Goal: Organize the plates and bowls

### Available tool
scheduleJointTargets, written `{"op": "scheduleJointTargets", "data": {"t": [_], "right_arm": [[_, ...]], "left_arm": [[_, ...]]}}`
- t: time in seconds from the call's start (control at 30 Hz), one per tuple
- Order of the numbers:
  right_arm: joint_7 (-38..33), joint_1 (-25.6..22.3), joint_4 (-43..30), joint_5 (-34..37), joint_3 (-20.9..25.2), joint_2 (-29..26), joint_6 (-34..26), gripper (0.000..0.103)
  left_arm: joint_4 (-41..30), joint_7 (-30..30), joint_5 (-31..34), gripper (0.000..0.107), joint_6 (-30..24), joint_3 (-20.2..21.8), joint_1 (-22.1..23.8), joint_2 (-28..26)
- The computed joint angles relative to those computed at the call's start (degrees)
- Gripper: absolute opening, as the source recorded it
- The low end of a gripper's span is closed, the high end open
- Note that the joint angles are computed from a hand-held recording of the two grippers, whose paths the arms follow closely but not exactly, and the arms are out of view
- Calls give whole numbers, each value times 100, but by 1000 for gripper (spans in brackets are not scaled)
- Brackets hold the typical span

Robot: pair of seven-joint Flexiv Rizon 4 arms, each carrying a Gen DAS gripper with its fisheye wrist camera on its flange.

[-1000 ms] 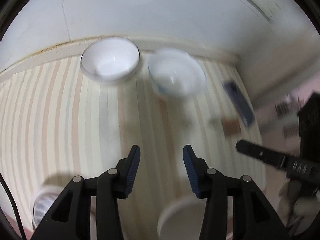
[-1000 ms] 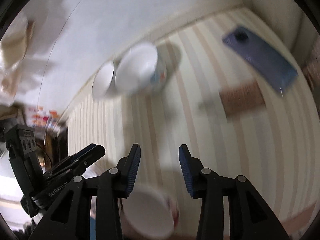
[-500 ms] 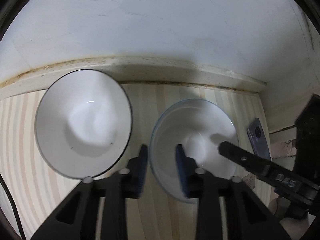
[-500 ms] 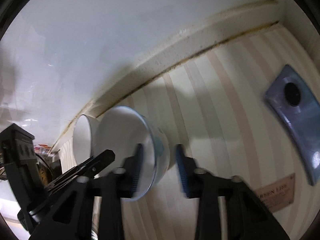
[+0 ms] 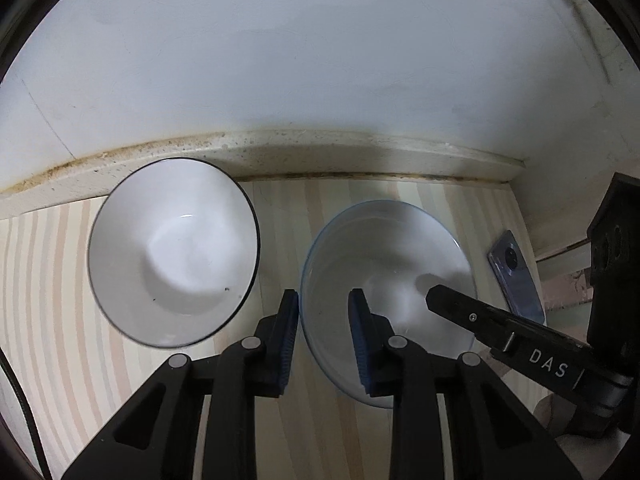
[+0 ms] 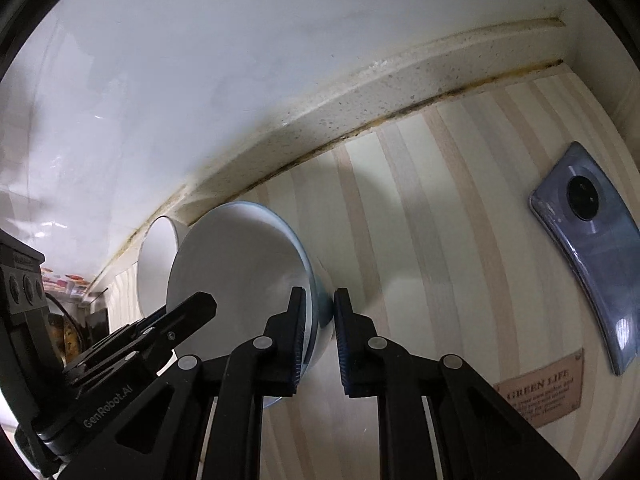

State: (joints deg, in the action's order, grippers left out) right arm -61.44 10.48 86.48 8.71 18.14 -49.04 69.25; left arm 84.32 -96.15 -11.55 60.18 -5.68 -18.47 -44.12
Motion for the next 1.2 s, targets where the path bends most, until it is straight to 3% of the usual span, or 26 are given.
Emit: {"op": "scheduleJointTargets", "data": {"t": [0.27, 0.67, 0.97, 1.2], "right_arm": [[-74, 34, 618, 80, 88, 631, 171, 16], [-18, 200, 2137, 354, 233, 2092, 364, 16], [418, 604, 3300, 582, 260, 3035, 547, 16], [587, 748, 3846, 1090, 441, 3256, 674, 16]], "left_arm": [[829, 123, -178, 23, 447, -185, 119, 689], [2629, 521, -651, 23, 1076, -527, 205, 2110], [3744, 1083, -1449, 23, 1091, -776, 152, 2879], [4149, 1284, -1653, 23, 1057, -704, -108, 3004]]}}
